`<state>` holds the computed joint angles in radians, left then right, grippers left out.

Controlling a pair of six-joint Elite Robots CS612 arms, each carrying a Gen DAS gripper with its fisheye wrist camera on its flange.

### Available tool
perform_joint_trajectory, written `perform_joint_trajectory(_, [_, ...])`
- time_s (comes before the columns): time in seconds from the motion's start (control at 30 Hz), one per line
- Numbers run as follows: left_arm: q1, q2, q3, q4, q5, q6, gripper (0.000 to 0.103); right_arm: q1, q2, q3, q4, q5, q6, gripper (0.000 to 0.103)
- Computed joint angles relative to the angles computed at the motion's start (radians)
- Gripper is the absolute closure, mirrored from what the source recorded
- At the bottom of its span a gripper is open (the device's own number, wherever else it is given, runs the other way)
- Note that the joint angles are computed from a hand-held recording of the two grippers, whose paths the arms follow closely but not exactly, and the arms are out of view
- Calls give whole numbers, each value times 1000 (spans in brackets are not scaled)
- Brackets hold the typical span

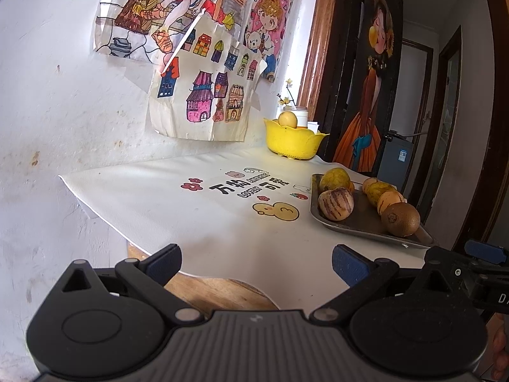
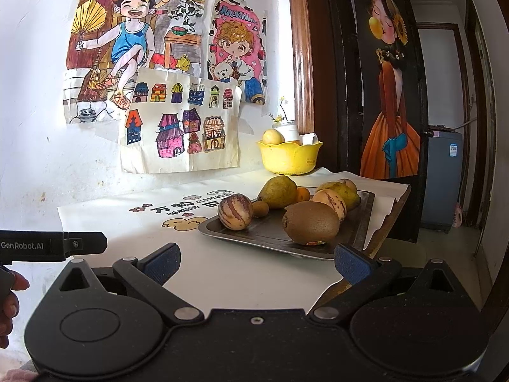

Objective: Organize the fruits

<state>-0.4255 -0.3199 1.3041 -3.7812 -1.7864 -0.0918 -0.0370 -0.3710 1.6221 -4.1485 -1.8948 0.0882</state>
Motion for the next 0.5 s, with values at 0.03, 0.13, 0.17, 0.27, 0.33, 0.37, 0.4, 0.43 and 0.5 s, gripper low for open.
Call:
perform_joint_trajectory(0.03, [0,0,1,-1,0,0,0,0,0,-1,0,-1,0,1])
perform_joint_trajectory(0.13, [0,0,0,-1,0,0,0,1,0,0,2,-1,2,1])
perform_joint_trajectory(0.17, [0,0,0,-1,0,0,0,0,1,-1,1,0,1,1])
perform_joint_trajectory(0.27, [0,0,0,0,0,-1,0,0,1,-1,2,1,1,1])
perform_joint_trajectory(0.33, [0,0,0,-1,-1,0,0,0,1,-1,1,1,1,1])
perform_joint_trajectory(0.37, [0,0,0,0,-1,0,0,0,0,0,3,1,1,1])
perform_joint_trajectory(0.4, [1,0,0,0,-3,-1,0,0,0,0,3,1,1,1])
perform_joint_trajectory(0.43, [1,0,0,0,-5,-1,0,0,0,0,3,1,1,1])
perform_joint_trajectory(0.5, [2,0,0,0,-10,0,0,0,0,0,3,1,1,0])
